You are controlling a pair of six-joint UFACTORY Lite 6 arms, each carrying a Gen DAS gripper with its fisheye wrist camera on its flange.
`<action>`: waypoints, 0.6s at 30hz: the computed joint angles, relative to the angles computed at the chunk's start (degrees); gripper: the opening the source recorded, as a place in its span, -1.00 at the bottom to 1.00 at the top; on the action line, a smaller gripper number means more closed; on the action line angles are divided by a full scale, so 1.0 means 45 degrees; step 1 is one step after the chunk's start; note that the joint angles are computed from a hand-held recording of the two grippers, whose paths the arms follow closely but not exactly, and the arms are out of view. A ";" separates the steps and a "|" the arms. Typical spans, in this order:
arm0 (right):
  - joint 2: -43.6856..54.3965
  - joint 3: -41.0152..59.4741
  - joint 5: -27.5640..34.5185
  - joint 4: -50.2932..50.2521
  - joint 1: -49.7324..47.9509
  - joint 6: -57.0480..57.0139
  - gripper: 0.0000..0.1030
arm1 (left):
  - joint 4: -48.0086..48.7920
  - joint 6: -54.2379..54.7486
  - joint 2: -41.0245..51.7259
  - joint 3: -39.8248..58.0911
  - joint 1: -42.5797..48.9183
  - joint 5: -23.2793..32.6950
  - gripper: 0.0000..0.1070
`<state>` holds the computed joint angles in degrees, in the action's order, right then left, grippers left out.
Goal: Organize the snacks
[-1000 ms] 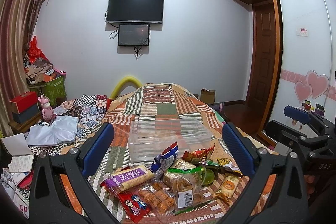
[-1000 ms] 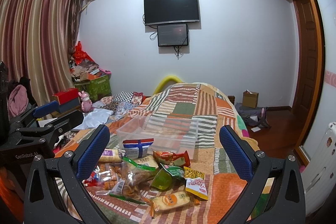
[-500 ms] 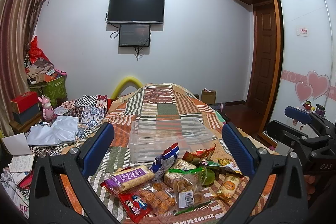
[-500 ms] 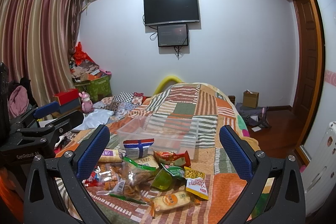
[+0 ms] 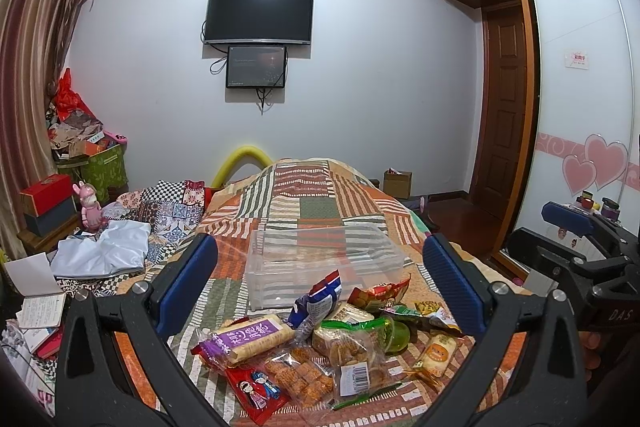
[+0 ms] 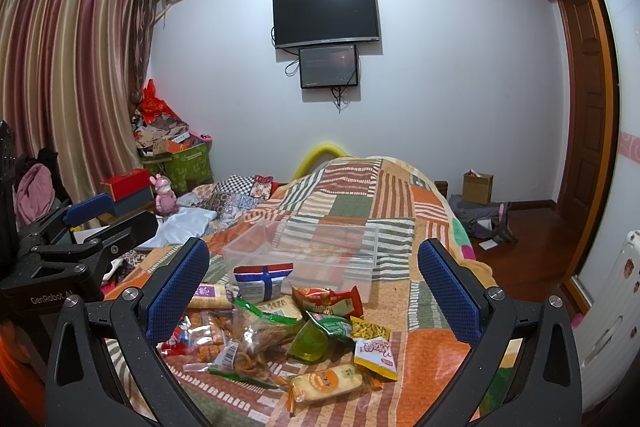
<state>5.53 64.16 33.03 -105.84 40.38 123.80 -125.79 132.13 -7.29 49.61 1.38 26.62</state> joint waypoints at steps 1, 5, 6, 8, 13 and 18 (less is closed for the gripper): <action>0.0001 -0.0004 0.0005 -0.0010 0.0003 0.0011 1.00 | -0.0020 0.0022 -0.0004 -0.0006 -0.0005 0.0002 0.93; -0.0008 -0.0014 -0.0001 -0.0011 -0.0006 0.0007 1.00 | -0.0042 0.0036 0.0001 -0.0010 -0.0017 -0.0004 0.93; -0.0005 -0.0013 -0.0022 -0.0010 -0.0010 0.0015 1.00 | 0.0008 -0.0011 -0.0007 -0.0004 0.0000 -0.0013 0.93; 0.0003 -0.0013 0.0001 0.0007 0.0009 0.0012 1.00 | 0.0075 -0.0052 0.0008 -0.0008 0.0041 0.0017 0.93; 0.0030 -0.0043 -0.0150 -0.0050 -0.0157 0.0141 1.00 | -0.0069 0.0183 0.0149 -0.0023 0.0028 0.0012 0.93; 0.0317 0.0068 -0.0514 0.0001 -0.0553 0.0365 1.00 | 0.0015 0.0065 0.0912 0.0458 -0.0089 -0.0223 0.93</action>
